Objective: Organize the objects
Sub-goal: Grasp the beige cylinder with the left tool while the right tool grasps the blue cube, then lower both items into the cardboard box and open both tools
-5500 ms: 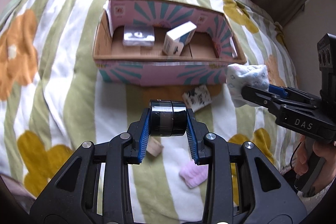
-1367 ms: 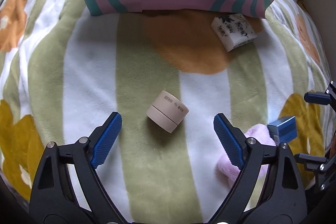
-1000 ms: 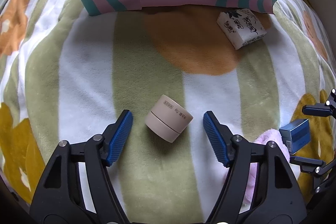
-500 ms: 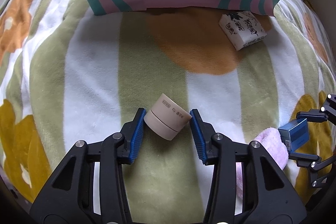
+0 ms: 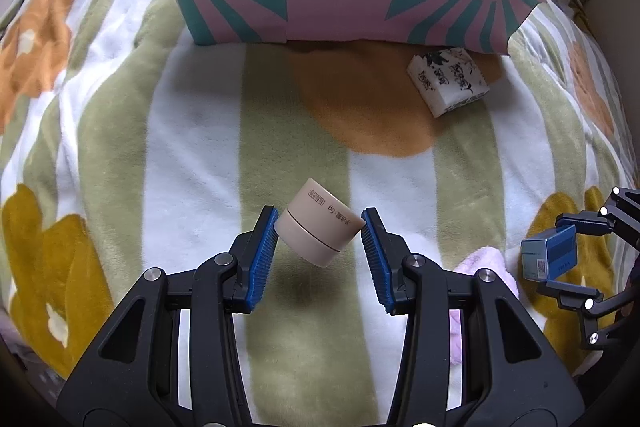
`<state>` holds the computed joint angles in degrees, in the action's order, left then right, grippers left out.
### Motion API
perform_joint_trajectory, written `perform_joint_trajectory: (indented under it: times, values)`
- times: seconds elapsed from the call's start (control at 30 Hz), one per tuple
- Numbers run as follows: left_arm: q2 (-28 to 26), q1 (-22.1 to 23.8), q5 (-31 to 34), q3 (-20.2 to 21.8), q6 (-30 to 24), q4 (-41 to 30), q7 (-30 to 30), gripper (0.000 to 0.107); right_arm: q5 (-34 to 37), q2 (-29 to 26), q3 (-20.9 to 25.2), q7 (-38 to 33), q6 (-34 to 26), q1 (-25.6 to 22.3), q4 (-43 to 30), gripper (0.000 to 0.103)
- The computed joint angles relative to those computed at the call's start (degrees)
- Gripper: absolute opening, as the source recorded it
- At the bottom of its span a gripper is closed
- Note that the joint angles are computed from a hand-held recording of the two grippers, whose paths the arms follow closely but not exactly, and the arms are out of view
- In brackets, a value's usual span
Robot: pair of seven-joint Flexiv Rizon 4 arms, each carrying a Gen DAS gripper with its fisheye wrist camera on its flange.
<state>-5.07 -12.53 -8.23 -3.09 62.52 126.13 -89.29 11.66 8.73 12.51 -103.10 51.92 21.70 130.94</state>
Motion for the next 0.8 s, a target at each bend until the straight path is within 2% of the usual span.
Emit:
perform_joint_trajectory:
  times: [0.2,0.27,0.33,0.47,0.8]
  values:
    - [1.7,0.0,-1.0,-0.2,-1.5,-2.2,0.3,0.039,2.3,1.4,-2.0,2.2,-2.8,-1.5,-2.4,0.049]
    - [2.9,1.7,-4.1,1.0,-2.3,-1.8,5.5,0.039,2.0,0.7,-2.2,4.3,-3.2,-1.9,-4.3,0.049]
    - [4.8,1.9,-4.5,1.3,-3.3,-1.5,6.1,0.039,2.1,0.7,-2.3,5.9,-3.8,-2.4,-5.5,0.049]
    - [4.3,2.6,-6.4,1.3,-2.2,-2.4,8.4,0.039,0.1,-1.0,-2.2,9.6,-3.5,-3.1,-8.3,0.049]
    - [0.6,4.5,-9.5,0.8,-5.8,-12.5,16.2,0.039,-2.7,-6.5,-3.3,15.0,-4.6,-5.0,-19.4,0.049]
